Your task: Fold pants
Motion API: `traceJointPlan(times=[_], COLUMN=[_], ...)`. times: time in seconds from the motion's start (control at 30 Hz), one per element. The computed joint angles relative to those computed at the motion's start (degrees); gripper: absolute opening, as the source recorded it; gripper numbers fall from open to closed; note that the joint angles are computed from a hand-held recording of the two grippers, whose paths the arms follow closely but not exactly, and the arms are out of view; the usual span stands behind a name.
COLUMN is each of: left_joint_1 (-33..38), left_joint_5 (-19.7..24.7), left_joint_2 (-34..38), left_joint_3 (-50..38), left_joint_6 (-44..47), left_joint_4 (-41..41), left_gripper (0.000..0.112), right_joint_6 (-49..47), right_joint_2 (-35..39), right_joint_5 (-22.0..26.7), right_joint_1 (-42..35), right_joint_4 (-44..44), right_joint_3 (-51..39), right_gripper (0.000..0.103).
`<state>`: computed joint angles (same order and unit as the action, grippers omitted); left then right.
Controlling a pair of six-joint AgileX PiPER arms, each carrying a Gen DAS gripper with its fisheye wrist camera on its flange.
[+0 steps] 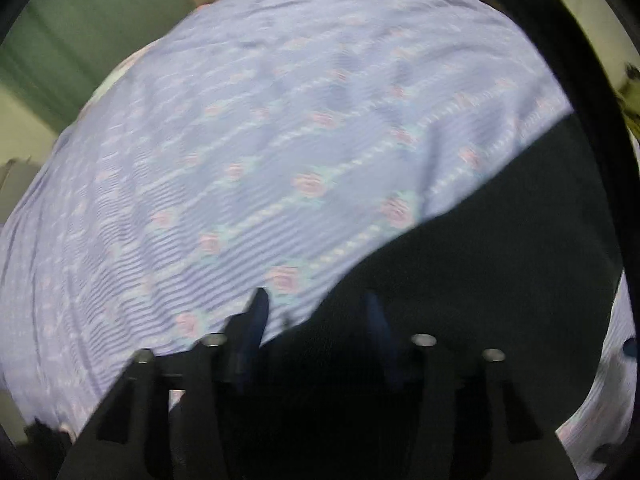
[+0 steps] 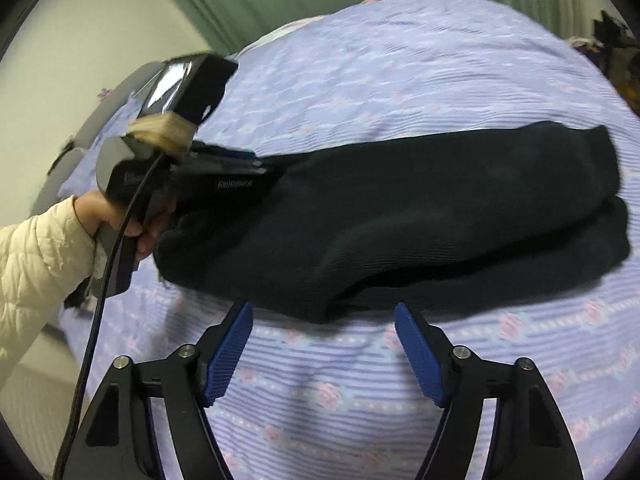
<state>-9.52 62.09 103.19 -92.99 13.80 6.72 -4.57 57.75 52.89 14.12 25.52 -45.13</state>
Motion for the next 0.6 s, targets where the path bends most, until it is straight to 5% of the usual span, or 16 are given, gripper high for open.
traceJointPlan(times=[0.1,0.17,0.3,0.5,0.6], left_joint_1=[3.8,8.6,21.8,37.2,37.7], left_joint_5=[-2.2,-5.4,-0.7,5.8,1.5], left_joint_2=[-8.2,-18.3,-29.5,-33.8,-32.0], left_joint_3=[3.6,11.1,20.7,34.1,40.3], left_joint_6=[-2.4,-4.6,-1.4,1.3,2.7], left_joint_4=[-2.5,-4.5,-14.8,-33.3,-39.9], left_gripper=[0.061,0.081,0.081,0.081,0.081], right_joint_6=[-5.9,-9.3,-9.7,-8.6,-8.4], right_joint_2=[2.6,3.7,4.1,5.8,6.1], right_joint_5=[1.0,1.9,1.4,-1.0,-1.6], right_joint_1=[-2.4,-3.1,-1.2,2.7,3.6], right_joint_4=[5.1,7.9,8.1,6.7,5.4], right_joint_3=[0.1,0.4,1.1,0.2,-0.3], right_gripper=[0.07,0.07,0.07,0.069,0.069])
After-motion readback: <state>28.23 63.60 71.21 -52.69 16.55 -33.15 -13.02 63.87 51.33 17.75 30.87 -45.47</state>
